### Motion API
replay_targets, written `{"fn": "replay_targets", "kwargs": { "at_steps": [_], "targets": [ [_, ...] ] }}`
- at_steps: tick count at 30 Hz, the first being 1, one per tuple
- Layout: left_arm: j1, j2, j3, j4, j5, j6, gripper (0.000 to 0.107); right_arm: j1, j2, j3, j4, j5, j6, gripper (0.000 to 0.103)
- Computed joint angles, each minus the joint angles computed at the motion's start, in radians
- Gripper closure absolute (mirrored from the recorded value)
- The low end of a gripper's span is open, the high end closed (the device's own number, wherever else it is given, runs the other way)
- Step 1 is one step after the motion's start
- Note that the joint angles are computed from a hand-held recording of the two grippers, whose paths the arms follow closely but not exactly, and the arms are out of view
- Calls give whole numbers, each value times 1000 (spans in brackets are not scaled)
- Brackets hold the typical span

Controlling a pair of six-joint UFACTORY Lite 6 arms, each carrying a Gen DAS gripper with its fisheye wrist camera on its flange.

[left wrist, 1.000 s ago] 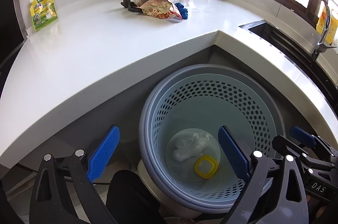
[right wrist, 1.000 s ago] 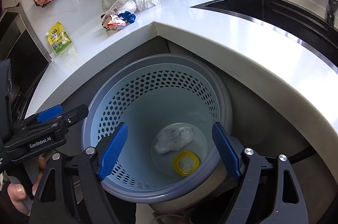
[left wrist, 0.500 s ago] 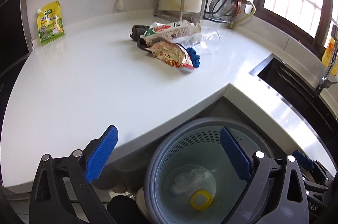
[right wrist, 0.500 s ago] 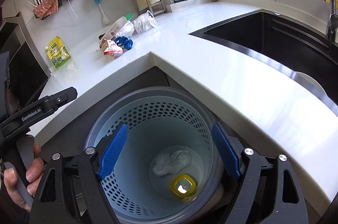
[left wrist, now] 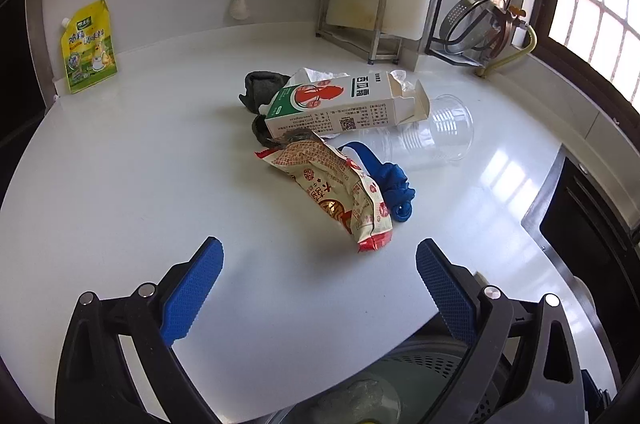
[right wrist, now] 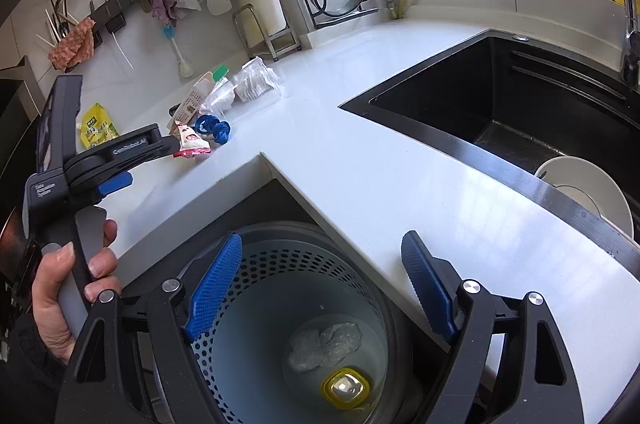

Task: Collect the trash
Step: 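Grasp the snack wrapper with the left tool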

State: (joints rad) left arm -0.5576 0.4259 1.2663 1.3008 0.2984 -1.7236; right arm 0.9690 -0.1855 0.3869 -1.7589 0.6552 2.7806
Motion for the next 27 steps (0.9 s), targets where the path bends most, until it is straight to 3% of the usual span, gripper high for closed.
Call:
{"fn": "replay_targets", "kwargs": {
  "at_steps": [5,11,13,16,21,24,27],
  "targets": [
    [18,135,182,-267,38,270,12,-42,6,6,-58,-18,25,23],
    [20,219,306,-358,95,375,14,-77,12,39,-79,-28,-5,23],
    [25,234,328,-406,94,426,26,-90,23,59,-91,-34,-14,23],
    [47,225,307,-466,49,478,35,-113,51,96,-114,-47,-28,23],
    [75,165,219,-430,-16,452,58,-158,134,194,-171,-80,-48,23],
    [108,145,185,-586,-69,617,73,-190,212,289,-210,-119,-76,23],
    [126,98,114,-523,-105,569,75,-218,308,402,-235,-162,-106,23]
  ]
}}
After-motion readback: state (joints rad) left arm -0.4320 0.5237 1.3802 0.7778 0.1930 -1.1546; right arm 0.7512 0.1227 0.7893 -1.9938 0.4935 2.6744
